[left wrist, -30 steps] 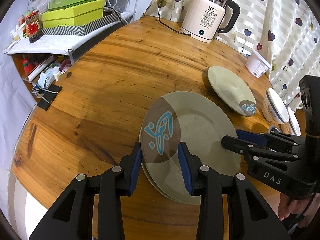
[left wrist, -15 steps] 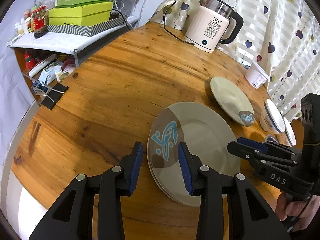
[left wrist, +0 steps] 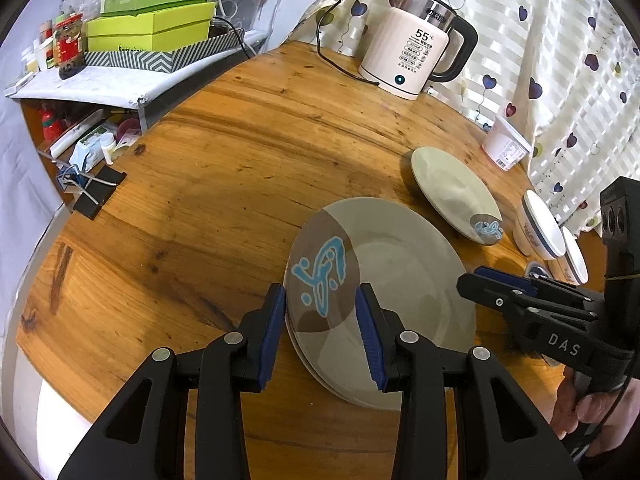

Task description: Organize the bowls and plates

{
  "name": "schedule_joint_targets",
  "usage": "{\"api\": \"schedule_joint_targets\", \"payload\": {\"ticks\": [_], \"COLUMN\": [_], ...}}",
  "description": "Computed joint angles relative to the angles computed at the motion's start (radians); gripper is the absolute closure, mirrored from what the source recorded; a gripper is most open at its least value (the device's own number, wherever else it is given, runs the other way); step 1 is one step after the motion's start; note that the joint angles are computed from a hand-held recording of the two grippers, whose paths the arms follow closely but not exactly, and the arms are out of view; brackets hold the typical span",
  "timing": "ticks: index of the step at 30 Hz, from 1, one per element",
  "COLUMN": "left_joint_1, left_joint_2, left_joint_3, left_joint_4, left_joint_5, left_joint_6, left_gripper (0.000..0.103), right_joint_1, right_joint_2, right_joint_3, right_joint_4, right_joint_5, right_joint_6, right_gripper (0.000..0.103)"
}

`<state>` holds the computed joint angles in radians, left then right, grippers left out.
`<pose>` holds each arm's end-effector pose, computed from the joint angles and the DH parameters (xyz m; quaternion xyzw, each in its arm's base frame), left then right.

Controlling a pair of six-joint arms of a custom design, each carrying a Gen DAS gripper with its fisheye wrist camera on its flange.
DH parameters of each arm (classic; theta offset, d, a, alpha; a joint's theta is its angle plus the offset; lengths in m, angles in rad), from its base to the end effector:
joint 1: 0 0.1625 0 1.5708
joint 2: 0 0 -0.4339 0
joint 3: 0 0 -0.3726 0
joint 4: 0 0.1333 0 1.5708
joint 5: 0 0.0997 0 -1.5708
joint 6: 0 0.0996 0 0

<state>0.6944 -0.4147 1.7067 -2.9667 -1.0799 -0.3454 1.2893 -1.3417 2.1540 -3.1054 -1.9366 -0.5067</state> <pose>-0.3518 -0.5275 -0.0979 0.2420 0.9381 -0.1805 0.1699 -0.0426 -0.4989 0.3107 0.0395 -0.9213 0.2555 0.2905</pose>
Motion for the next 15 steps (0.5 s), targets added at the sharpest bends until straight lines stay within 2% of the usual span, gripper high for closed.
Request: {"api": "schedule_joint_targets", "payload": {"ticks": [15], "left_joint_1": [0.003], "left_joint_2": [-0.020], "left_joint_3": [-0.011], "left_joint_4": [-0.020], "left_joint_5": [0.028], "left_joint_6": [0.020], "left_gripper": [0.065], "right_joint_1": [-0.026], "right_joint_2": [-0.091], "right_joint_3": [0.023], "right_joint_4": [-0.007], "right_joint_5": [0.063], "right_joint_6": [0.033], "right_gripper": [0.074]}}
